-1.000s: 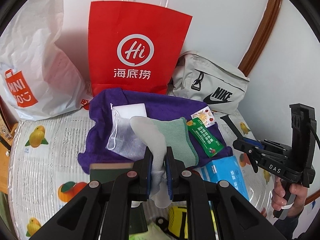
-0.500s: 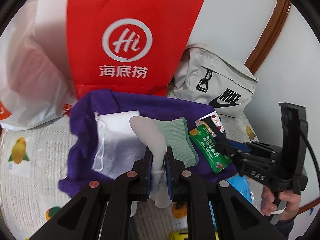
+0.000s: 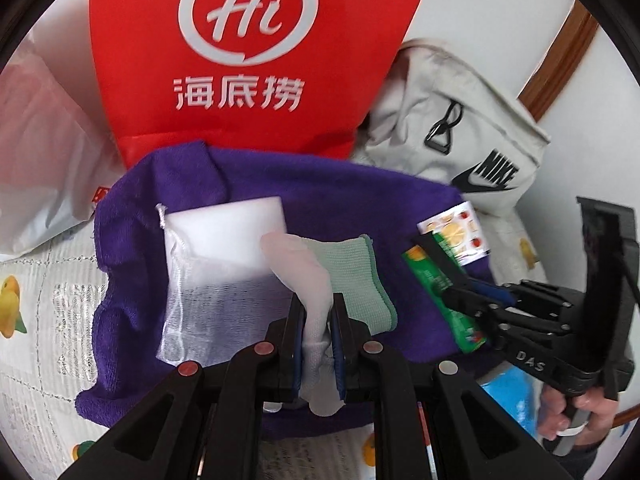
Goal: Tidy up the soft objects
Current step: 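Open the left tool to drop the glove on the towel while the right releases the strap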
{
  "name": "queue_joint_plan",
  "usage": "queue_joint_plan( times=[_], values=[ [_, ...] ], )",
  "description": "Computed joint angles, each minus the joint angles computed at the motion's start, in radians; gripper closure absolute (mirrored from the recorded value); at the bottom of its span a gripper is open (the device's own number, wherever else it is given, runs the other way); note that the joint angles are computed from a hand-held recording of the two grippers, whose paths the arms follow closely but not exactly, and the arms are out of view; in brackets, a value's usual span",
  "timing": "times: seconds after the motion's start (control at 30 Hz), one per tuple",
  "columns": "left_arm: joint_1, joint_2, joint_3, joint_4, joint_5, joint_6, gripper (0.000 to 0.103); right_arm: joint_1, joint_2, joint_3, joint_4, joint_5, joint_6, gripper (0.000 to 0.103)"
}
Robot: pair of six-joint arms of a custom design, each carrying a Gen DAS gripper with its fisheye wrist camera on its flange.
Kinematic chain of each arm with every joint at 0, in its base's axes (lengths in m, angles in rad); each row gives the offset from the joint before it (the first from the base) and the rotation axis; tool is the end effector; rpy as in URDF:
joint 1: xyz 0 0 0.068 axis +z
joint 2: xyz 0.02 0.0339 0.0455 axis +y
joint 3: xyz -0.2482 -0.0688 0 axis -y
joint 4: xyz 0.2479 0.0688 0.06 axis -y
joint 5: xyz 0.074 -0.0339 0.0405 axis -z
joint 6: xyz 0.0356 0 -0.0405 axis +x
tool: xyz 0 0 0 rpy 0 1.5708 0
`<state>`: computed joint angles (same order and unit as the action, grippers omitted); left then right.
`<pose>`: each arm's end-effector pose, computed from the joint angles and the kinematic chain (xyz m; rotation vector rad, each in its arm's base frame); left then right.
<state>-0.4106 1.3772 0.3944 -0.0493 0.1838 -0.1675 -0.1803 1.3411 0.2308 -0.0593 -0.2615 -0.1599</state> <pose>0.1951 -0.0920 0.0905 0.3871 2.6149 -0.4414 0.1686 -0.0214 0.0600 -0.0445 2.6930 0.2563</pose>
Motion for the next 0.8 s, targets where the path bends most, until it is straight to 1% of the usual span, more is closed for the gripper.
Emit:
queue_joint_plan(
  times=[0.27, 0.47, 0.5, 0.53, 0.57, 0.6, 0.63, 0.67, 0.73, 0.8],
  values=[
    [-0.02, 0.08, 0.021, 0.031, -0.016, 0.003, 0.09, 0.024, 0.125, 0.04, 0.053, 0.007, 0.023, 0.083],
    [-0.027, 0.064, 0.013, 0.021, -0.031, 0.011, 0.089, 0.068, 0.149, 0.07, 0.038, 0.023, 0.048, 0.082],
    [-0.022, 0.063, 0.014, 0.016, -0.026, 0.011, 0.085, 0.066, 0.142, 0.068, 0.037, 0.019, 0.046, 0.079],
    [-0.021, 0.062, 0.017, 0.007, -0.026, 0.011, 0.079, 0.068, 0.137, 0.068, 0.033, 0.022, 0.049, 0.075],
    [-0.022, 0.061, 0.019, 0.003, -0.029, 0.011, 0.076, 0.067, 0.119, 0.06, 0.028, 0.026, 0.052, 0.068],
    [-0.025, 0.051, 0.017, -0.005, -0.043, 0.007, 0.068, 0.063, 0.093, 0.049, 0.021, 0.026, 0.052, 0.064],
    [-0.027, 0.037, 0.015, -0.016, -0.058, 0.006, 0.061, 0.06, 0.049, 0.031, 0.009, 0.023, 0.054, 0.064],
    [-0.033, 0.014, 0.01, -0.028, -0.077, 0.003, 0.059, 0.041, 0.004, 0.018, -0.018, 0.013, 0.037, 0.064],
    [-0.03, -0.037, 0.0, -0.057, -0.088, 0.001, 0.058, 0.022, -0.088, -0.004, -0.077, 0.003, 0.019, 0.064],
    [-0.025, -0.09, -0.004, -0.099, -0.09, -0.001, 0.057, -0.013, -0.209, -0.026, -0.165, -0.008, -0.011, 0.064]
  ],
)
